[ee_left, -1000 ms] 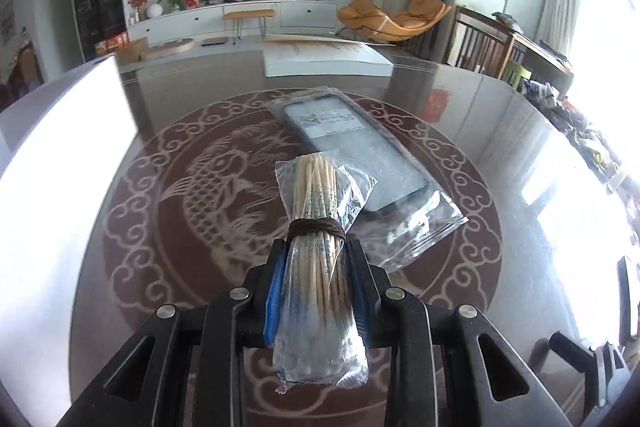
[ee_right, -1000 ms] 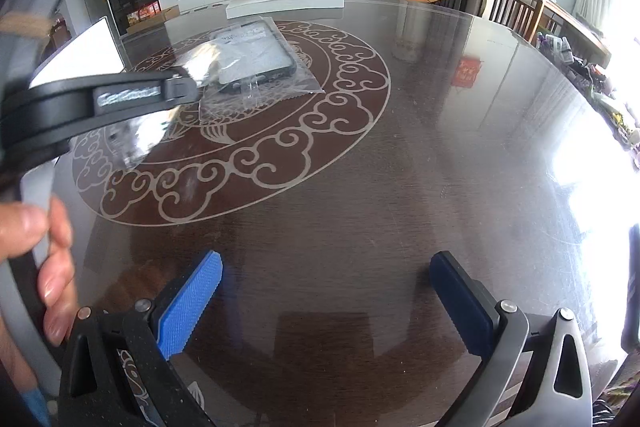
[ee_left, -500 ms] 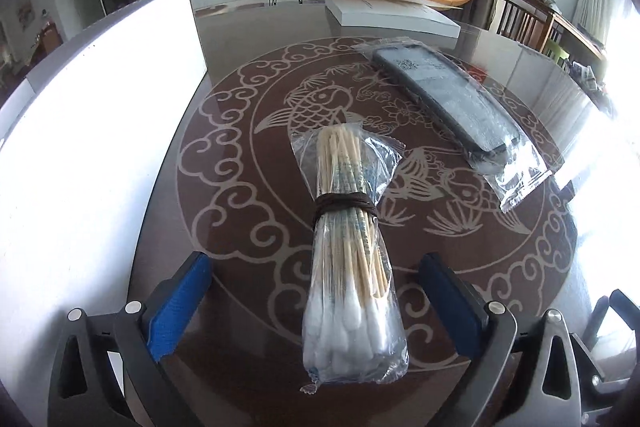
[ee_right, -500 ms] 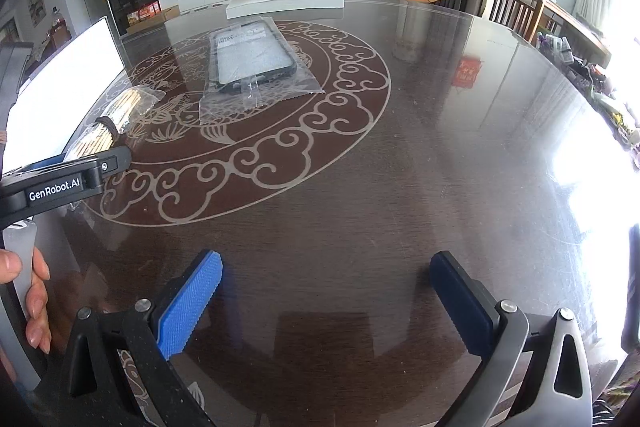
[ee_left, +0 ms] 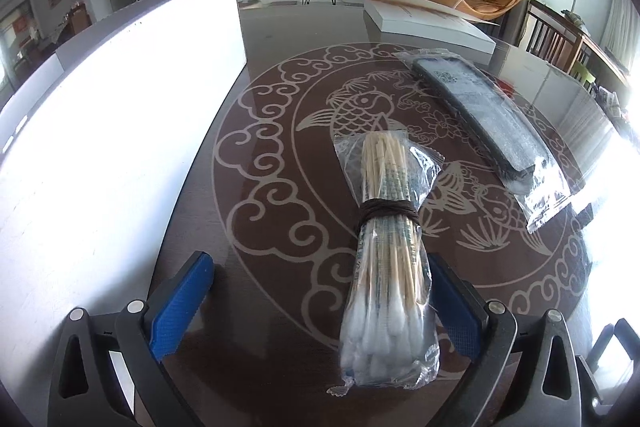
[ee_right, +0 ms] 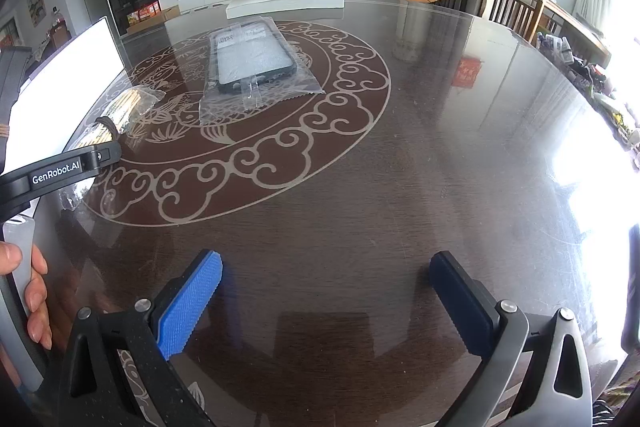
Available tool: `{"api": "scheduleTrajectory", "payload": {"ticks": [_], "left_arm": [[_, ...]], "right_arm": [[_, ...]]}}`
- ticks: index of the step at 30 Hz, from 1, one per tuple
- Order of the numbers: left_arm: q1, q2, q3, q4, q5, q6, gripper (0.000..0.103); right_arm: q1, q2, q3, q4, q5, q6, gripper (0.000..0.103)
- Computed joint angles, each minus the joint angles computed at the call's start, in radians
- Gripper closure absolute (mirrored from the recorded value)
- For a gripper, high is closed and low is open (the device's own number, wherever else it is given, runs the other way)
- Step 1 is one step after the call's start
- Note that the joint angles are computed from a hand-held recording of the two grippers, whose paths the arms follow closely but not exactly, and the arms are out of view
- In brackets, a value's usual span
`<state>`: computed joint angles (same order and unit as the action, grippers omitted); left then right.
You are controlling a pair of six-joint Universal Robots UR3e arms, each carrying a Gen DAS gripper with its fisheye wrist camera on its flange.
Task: Organize objects
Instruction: 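Lift the cotton swab bundle with the left gripper and hold it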
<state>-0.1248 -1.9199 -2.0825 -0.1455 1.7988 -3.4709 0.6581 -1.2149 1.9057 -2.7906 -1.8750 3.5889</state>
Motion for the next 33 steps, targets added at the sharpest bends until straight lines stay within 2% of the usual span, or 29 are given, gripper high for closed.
{"api": "scheduleTrajectory", "payload": {"ticks": [29, 33], "left_arm": [[-0.003, 0.004, -0.003, -0.001, 0.002, -0.001, 0.0], [-0.003, 0.005, -0.003, -0.001, 0.002, -0.001, 0.0]], "right_arm": [[0.0, 0.0, 0.001, -0.002, 0.002, -0.002, 0.0], [-0.022, -0.011, -0.002, 0.015, 0.04, -0.038, 0.0]]}}
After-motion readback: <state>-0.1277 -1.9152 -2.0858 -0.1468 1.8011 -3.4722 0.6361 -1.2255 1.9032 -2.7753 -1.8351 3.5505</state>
